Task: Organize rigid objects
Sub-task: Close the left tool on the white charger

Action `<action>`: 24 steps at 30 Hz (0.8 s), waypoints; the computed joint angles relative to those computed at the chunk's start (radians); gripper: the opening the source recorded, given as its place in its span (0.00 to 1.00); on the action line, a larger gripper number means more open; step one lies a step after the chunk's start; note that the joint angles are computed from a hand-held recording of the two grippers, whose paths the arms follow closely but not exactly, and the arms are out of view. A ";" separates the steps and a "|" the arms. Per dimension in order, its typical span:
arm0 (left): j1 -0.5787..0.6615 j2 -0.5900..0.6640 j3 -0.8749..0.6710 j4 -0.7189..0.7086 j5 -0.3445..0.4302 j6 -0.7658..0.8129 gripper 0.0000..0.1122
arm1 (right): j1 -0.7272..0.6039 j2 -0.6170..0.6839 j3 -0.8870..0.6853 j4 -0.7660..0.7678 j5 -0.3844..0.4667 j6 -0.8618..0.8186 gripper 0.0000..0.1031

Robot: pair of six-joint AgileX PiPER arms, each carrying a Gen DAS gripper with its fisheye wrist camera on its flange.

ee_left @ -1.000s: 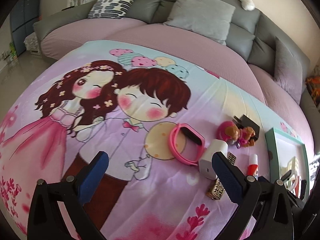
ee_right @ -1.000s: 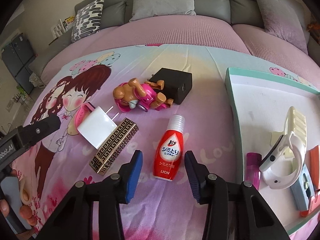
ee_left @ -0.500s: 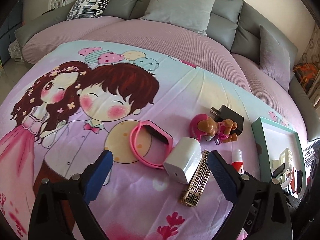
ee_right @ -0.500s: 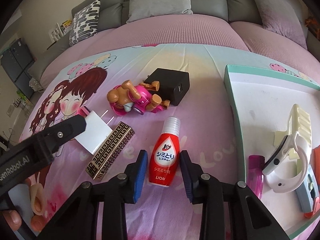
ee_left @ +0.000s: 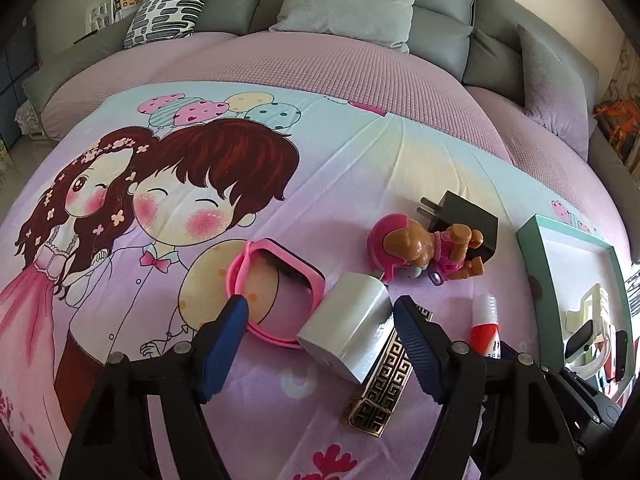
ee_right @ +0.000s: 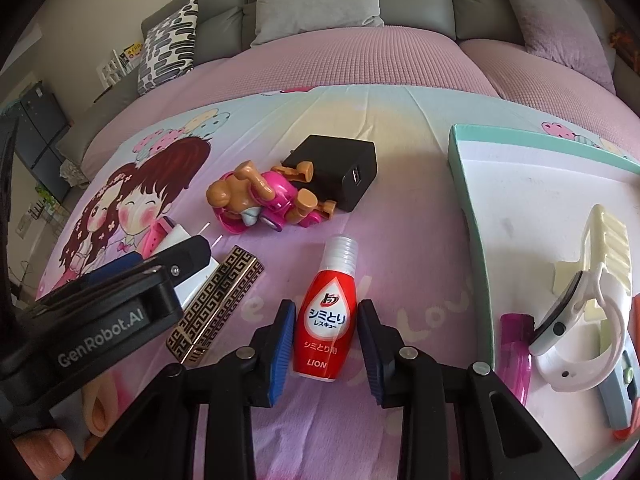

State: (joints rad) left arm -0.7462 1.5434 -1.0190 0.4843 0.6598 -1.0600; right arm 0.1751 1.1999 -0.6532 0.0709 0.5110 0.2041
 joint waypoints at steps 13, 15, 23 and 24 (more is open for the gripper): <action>0.009 -0.036 0.019 -0.100 -0.057 0.093 0.33 | -0.022 -0.006 0.005 0.057 -0.003 -0.059 0.32; 0.010 -0.040 0.021 -0.101 -0.058 0.093 0.32 | -0.027 -0.008 0.005 0.071 -0.002 -0.080 0.32; -0.016 -0.066 0.029 -0.075 -0.057 0.066 0.25 | -0.067 -0.057 0.004 0.124 0.020 -0.141 0.31; -0.017 -0.068 0.030 -0.075 -0.058 0.065 0.25 | -0.074 -0.062 0.003 0.129 0.023 -0.146 0.31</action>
